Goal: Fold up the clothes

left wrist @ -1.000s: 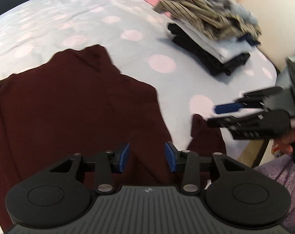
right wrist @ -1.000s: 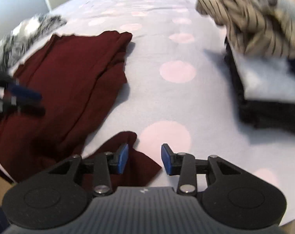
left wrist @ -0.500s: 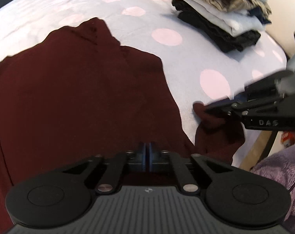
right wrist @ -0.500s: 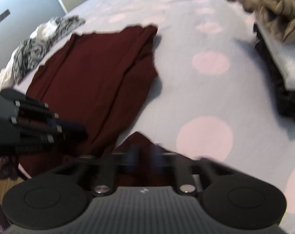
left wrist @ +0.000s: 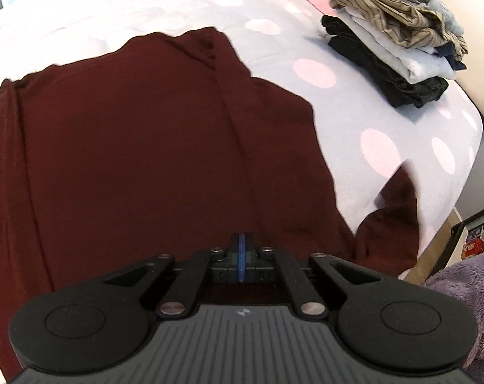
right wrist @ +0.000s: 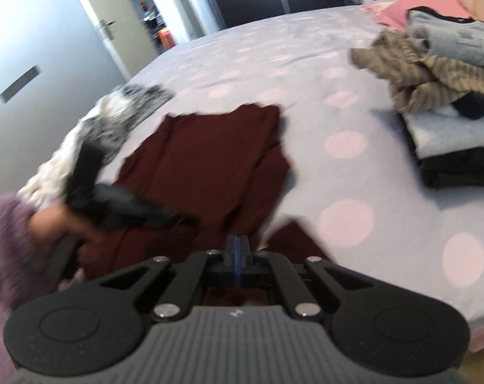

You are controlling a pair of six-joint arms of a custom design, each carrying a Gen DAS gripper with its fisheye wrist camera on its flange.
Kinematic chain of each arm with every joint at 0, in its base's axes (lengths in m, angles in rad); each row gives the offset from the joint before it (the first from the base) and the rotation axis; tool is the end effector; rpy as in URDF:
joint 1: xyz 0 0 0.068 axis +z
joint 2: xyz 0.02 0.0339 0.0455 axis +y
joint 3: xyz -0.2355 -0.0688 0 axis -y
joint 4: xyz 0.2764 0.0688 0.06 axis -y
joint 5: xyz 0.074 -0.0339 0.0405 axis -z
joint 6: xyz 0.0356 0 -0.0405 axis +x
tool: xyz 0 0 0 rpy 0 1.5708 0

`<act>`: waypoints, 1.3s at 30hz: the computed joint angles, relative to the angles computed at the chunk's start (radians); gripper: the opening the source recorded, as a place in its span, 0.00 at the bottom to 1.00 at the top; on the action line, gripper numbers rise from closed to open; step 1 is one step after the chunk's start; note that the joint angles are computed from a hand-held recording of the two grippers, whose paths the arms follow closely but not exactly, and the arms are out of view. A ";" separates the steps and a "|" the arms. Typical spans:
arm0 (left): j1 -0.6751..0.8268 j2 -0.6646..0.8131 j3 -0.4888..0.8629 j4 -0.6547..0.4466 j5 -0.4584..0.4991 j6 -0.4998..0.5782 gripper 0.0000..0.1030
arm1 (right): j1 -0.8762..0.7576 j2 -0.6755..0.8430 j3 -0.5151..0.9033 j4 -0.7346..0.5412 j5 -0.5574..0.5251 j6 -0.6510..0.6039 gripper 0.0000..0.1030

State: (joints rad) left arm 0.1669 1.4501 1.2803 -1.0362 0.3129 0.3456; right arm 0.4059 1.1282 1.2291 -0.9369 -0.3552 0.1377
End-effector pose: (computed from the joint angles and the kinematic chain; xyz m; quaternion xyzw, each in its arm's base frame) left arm 0.3102 0.0411 0.2589 0.1148 0.9650 -0.1028 0.2122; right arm 0.2341 0.1141 0.3342 -0.1857 0.9019 0.2537 0.2963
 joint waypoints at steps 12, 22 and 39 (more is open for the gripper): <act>-0.007 -0.043 0.036 -0.063 0.083 -0.019 0.08 | 0.118 0.104 -0.001 0.001 0.239 0.019 0.42; -0.138 -0.011 -0.003 -0.010 -0.035 -0.046 0.11 | 0.024 0.385 0.099 0.116 0.291 0.042 0.39; 0.016 0.016 0.060 -0.091 0.085 -0.042 0.01 | 0.229 -0.014 0.048 -0.093 0.097 0.074 0.07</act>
